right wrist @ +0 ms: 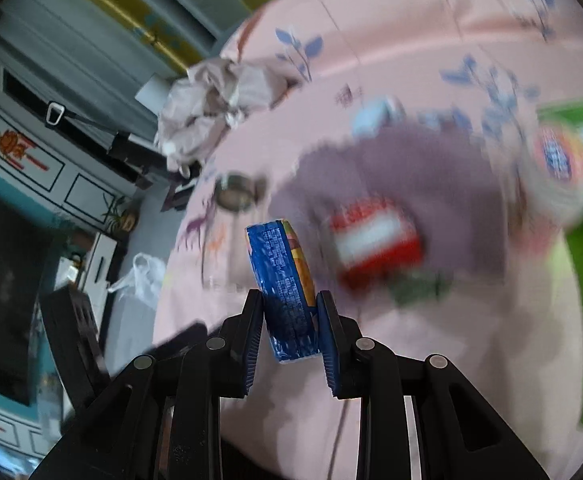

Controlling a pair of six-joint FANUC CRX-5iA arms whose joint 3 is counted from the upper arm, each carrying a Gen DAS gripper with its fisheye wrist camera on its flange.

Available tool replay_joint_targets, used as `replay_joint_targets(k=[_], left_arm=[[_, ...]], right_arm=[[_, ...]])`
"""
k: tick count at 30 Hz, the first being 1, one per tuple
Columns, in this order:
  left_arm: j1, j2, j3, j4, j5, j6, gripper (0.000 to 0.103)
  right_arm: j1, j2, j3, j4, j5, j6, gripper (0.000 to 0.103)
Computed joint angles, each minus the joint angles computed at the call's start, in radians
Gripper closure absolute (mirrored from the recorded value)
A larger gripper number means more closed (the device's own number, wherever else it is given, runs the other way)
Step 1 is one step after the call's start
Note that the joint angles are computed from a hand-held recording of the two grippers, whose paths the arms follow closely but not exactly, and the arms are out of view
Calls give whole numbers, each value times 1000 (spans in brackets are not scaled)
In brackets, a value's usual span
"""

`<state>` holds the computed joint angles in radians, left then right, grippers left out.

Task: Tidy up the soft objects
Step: 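Grasp the colourful tissue pack with the right tool and lift it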

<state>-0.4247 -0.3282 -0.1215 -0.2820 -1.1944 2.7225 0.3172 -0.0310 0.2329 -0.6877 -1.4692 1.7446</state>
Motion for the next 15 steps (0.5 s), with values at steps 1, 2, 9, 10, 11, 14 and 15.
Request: replay_joint_targets(k=[1,2,9,10,11,14,15], left_arm=[[-5,2,-3,6,-1,-2,16],[-10,4,-5,11,-2,-2,16],[-51,38,-18,52,8,-15,27],[-50,41,-22,62,14,-19,28],[-50,41,-31,75,25,-24,29],[-50,48,-48,106,56,-39,31],[-52,53,-50,114,66,-47,34]], right_arm=[[-7,-5,-19,-6,-9,-6,74],[-12,-13,-36,-9,-14,-7,74],[11,-13,-132,54,-6,-70,74],[22,-17,-143,78,10,-82,74],[20,-23,-154,82,19,-85,74],[18,-30,-156,106,28,-107,72],[40,-40,-165,157,51,-126,71]])
